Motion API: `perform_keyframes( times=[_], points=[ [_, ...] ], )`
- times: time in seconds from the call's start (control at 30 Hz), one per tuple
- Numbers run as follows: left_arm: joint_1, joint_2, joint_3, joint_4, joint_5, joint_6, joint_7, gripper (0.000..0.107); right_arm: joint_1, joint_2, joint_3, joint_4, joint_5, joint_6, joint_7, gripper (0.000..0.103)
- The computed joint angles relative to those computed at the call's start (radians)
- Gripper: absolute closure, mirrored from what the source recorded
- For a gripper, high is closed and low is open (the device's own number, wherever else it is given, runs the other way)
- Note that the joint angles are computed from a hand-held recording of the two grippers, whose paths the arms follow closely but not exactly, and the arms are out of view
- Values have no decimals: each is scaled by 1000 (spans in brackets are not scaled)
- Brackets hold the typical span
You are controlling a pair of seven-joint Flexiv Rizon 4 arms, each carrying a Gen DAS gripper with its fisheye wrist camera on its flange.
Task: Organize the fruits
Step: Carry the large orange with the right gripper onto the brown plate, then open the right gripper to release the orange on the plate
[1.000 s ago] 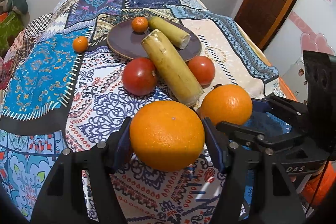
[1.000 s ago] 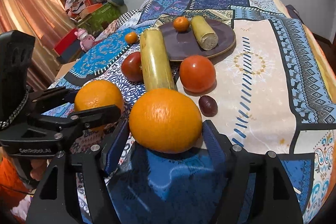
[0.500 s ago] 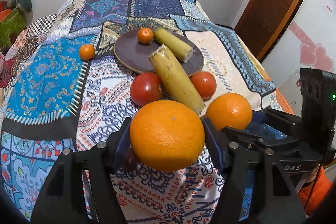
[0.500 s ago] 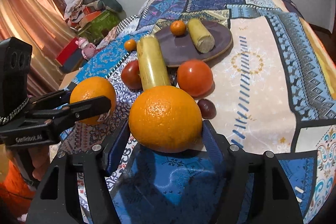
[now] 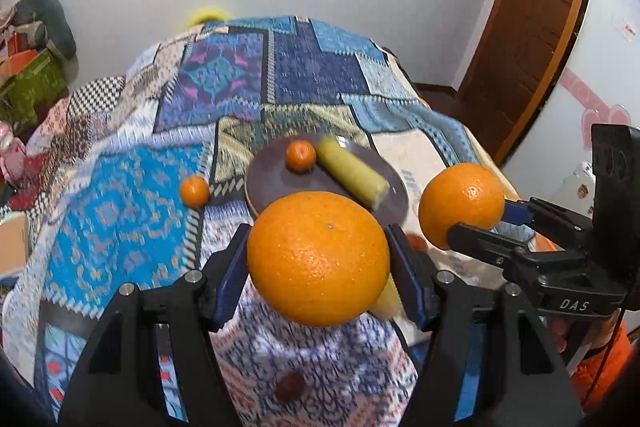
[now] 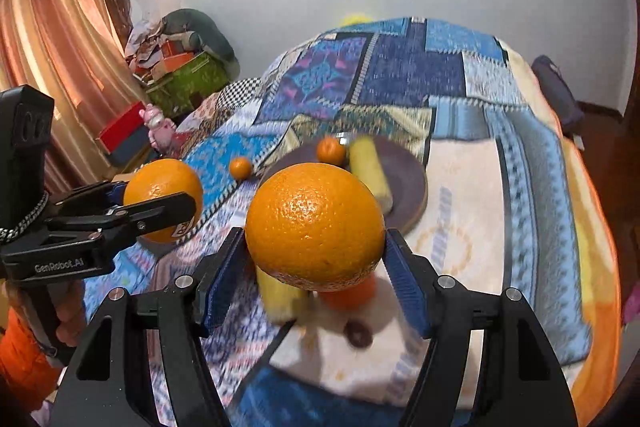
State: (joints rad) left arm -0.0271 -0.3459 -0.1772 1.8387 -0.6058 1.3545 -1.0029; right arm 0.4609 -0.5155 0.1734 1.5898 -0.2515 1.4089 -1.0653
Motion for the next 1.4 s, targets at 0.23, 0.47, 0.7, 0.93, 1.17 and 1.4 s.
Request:
perform_keyframes(
  times=[0.23, 0.47, 0.7, 0.93, 1.17, 1.4],
  points=[
    [-17, -103, 58, -153, 102, -49, -100, 42, -8, -88, 9, -151, -6, -78, -58, 37],
    [-34, -228, 125, -336, 240, -153, -238, 42, -2, -184, 21, -307, 14, -199, -145, 37],
    [-25, -322, 132, -470, 300, -245, -311, 42, 12, -262, 23, -445, 57, -316, -223, 37],
    [-13, -379, 119, -550, 315, -323, -337, 42, 22, -298, 21, -513, 91, -390, -294, 37],
    [-14, -407, 118, -588, 326, -365, -354, 42, 32, -306, 10, -534, 108, -421, -320, 36],
    [-8, -407, 114, -592, 328, -401, -358, 42, 34, -303, 8, -534, 129, -434, -325, 35]
  ],
)
